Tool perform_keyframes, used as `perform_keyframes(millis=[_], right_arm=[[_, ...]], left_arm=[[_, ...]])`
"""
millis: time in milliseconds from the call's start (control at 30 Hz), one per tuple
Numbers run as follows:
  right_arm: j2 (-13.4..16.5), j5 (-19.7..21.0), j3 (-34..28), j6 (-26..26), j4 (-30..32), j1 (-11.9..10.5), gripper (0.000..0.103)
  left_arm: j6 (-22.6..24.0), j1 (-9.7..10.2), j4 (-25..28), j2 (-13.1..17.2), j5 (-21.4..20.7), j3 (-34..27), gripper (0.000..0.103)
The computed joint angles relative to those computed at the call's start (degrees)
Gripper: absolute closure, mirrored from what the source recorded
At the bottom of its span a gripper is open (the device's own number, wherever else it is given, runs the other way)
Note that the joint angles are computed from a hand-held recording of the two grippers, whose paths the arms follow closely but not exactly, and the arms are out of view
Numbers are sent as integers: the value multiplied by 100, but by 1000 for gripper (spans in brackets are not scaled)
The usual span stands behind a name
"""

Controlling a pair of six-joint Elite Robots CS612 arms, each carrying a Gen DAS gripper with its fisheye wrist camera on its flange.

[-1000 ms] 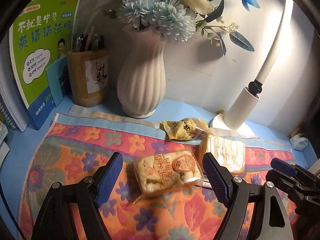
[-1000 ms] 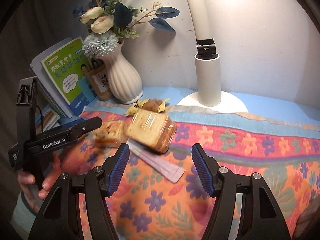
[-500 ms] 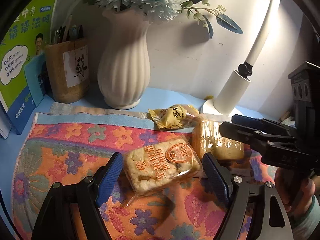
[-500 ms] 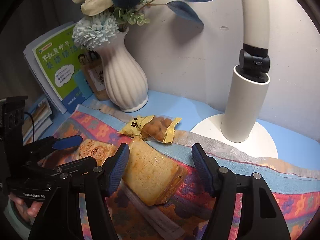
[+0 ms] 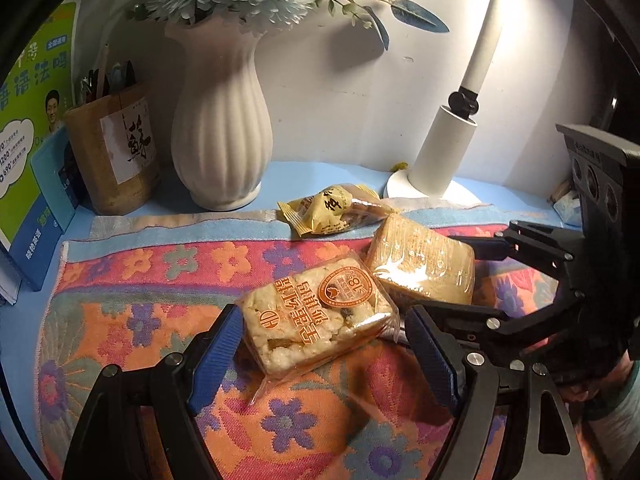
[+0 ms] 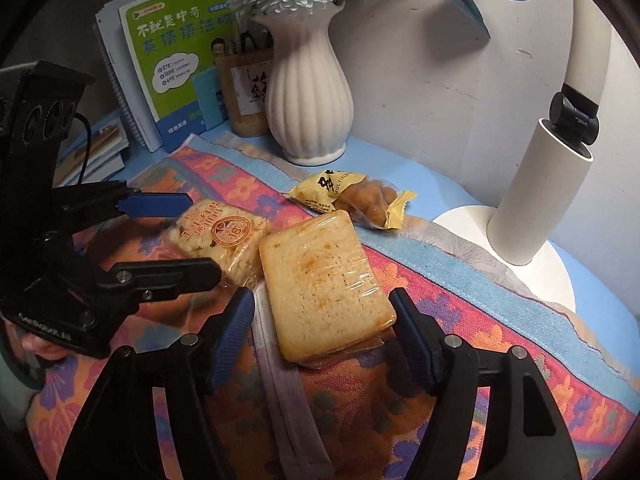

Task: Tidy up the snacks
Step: 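Grasp the cream biscuit pack with the left gripper while the right gripper grasps the toast pack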

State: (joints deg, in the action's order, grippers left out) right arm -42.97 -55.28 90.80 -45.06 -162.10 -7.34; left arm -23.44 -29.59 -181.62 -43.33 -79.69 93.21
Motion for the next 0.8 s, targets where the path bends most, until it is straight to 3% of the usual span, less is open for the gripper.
perform_keyframes(millis=[133, 267, 467, 533, 633, 700, 800], right_arm=[[110, -237, -88, 127, -156, 87, 35], [84, -257, 44, 203, -492, 67, 44], [-19, -242, 249, 654, -556, -56, 46], [-89, -234, 374, 790, -523, -129, 46], [-231, -81, 608, 917, -311, -287, 46], [-347, 33, 822, 962, -242, -413, 46], [-533, 81, 1192, 1000, -325, -598, 47]], left_arm=[[232, 13, 171, -47, -201, 41, 23], [334, 55, 171, -62, -464, 82, 23], [-181, 11, -63, 68, 503, -15, 22], [-364, 56, 8, 120, 317, -81, 22], [-104, 33, 158, 129, 234, -125, 22], [180, -2, 81, 120, 130, -99, 28], [495, -7, 183, 85, -382, -75, 50]])
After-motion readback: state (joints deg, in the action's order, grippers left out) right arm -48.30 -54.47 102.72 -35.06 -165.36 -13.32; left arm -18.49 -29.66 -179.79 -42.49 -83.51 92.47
